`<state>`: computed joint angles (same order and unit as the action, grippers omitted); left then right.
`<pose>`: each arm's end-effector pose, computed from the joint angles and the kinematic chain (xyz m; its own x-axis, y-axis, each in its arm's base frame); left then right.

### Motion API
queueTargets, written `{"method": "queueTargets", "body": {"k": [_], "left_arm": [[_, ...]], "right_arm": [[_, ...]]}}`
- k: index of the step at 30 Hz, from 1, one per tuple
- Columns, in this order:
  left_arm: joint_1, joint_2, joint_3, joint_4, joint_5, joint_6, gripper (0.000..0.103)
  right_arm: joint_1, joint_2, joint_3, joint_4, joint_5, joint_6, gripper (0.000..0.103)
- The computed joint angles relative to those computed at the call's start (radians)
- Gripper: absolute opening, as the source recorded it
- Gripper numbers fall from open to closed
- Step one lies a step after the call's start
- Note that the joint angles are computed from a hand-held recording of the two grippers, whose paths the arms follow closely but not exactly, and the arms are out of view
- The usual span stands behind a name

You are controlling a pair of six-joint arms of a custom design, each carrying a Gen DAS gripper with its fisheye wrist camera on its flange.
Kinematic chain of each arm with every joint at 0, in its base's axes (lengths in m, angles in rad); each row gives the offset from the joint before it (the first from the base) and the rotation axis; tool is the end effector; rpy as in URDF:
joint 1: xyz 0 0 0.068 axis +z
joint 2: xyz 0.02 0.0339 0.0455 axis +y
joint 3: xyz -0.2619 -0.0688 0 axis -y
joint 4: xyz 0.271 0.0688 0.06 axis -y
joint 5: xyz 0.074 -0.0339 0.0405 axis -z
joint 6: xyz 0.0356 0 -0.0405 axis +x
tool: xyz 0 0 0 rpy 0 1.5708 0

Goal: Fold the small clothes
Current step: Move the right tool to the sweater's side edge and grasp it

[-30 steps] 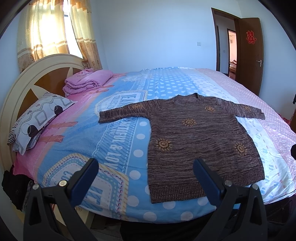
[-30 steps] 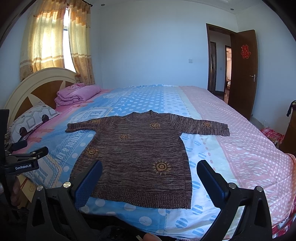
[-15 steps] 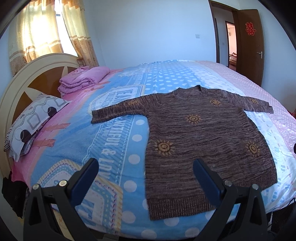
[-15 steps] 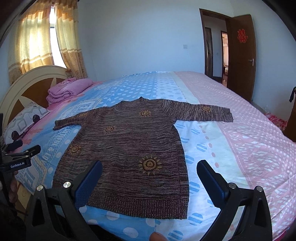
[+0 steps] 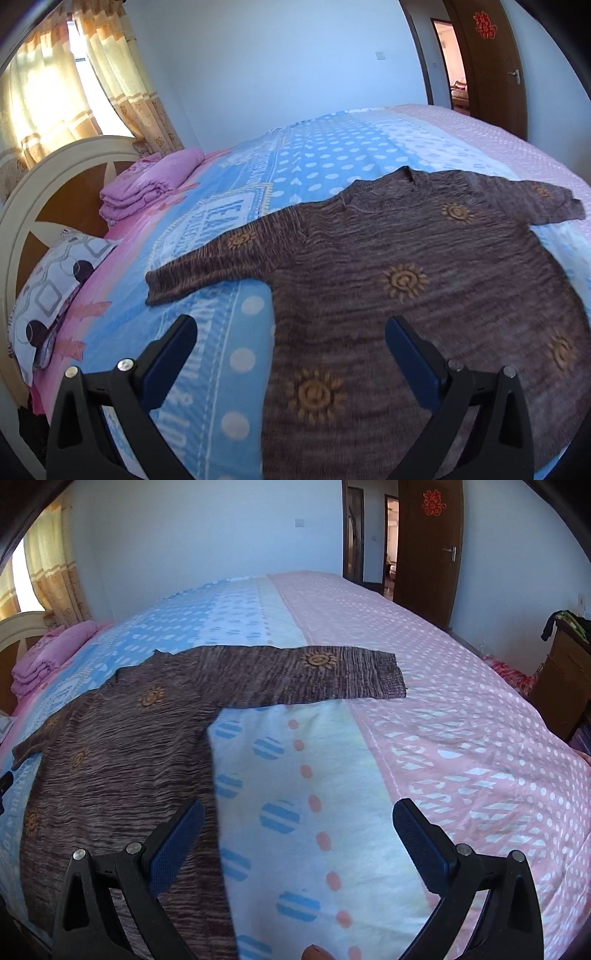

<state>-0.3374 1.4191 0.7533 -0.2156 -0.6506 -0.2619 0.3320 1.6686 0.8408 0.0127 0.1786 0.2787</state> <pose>0.2862 -0.0775 0.1732 -0.6774 0.0193 -0.7354 -0.2852 0.9146 0.2867 0.3309 0.1074 0.1358 -0.7181 0.0388 -0.6949 -0.0084 0.9979 0.0644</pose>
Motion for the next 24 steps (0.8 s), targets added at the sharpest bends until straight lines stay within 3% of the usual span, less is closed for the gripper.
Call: {"method": "queueTargets", "body": {"k": [6, 9, 11, 13, 17, 22, 24], "left_arm": [[0.062, 0.239, 0.163, 0.067, 0.028, 0.027, 0.103], [0.074, 0.338, 0.247, 0.072, 0.023, 0.037, 0.103], [0.081, 0.402, 0.305, 0.079, 0.013, 0.041, 0.103], [0.089, 0.458, 0.361, 0.075, 0.012, 0.04, 0.103], [0.101, 0.54, 0.456, 0.047, 0.013, 0.043, 0.103], [0.108, 0.599, 0.523, 0.015, 0.035, 0.044, 0.103], [0.106, 0.621, 0.546, 0.001, 0.04, 0.043, 0.103]], "right_arm": [[-0.189, 0.171, 0.201, -0.08, -0.121, 0.001, 0.101], [-0.259, 0.259, 0.313, -0.11, -0.174, 0.008, 0.091], [-0.292, 0.334, 0.41, -0.138, -0.194, 0.015, 0.075], [-0.323, 0.414, 0.518, -0.178, -0.232, 0.047, 0.071], [-0.356, 0.552, 0.719, -0.222, -0.233, 0.061, 0.061], [-0.372, 0.749, 1.018, -0.361, -0.227, 0.092, 0.06], [-0.364, 0.791, 1.078, -0.378, -0.206, 0.081, 0.054]]}}
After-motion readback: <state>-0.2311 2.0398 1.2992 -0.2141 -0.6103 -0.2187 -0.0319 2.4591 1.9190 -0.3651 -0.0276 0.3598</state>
